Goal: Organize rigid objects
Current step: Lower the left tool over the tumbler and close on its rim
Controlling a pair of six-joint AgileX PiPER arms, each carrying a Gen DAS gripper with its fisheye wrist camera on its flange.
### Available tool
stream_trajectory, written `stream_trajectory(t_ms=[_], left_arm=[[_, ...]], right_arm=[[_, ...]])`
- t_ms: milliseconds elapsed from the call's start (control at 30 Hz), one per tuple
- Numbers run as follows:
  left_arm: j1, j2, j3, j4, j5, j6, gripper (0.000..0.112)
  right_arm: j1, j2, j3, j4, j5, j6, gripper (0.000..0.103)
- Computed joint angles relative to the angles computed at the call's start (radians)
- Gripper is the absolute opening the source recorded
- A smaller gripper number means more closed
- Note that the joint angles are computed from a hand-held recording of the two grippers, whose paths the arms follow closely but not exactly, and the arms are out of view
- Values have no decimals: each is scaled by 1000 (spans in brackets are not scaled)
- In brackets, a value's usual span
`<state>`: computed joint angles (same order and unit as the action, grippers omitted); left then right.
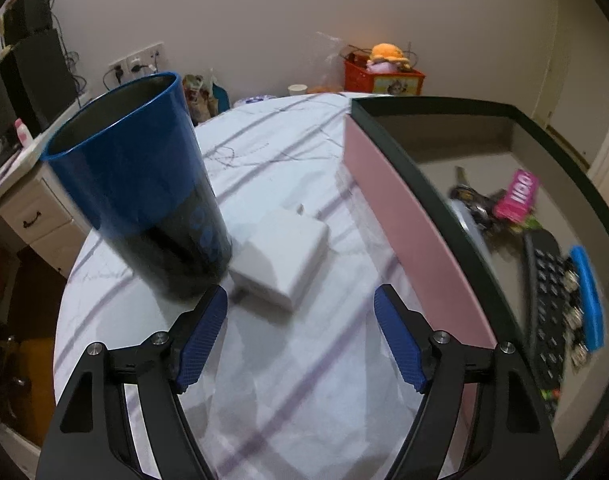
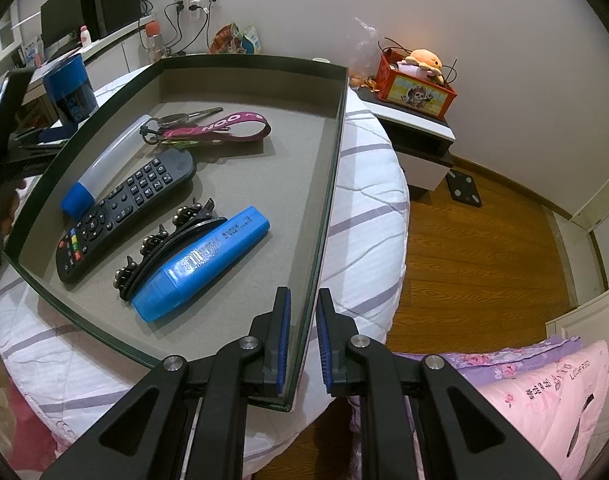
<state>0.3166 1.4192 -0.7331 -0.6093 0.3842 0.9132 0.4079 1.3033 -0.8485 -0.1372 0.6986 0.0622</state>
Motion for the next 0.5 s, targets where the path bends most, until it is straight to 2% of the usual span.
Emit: stream_trajectory(t_ms=[133,200,233,333,433,500], left_arm=[[31,-141,99,-15,0,54,86],[60,-219,144,-21,-47,59,92],[69,-239,152,13,-75,13,95],[97,-228,132,71,-117,-80,96],[117,-163,84,28,-133,-74,96],[96,-116,46,134,-162,-188,96]], right_arm=[[2,0,-1,-2,0,4,14],[1,1,-1,-5,1,3,14],[0,1,-1,-7,0,4,14],[5,1,1,-15,1,15,14],[9,1,2,-21,1,25,14],[11,0,1,-25,4,29,14]])
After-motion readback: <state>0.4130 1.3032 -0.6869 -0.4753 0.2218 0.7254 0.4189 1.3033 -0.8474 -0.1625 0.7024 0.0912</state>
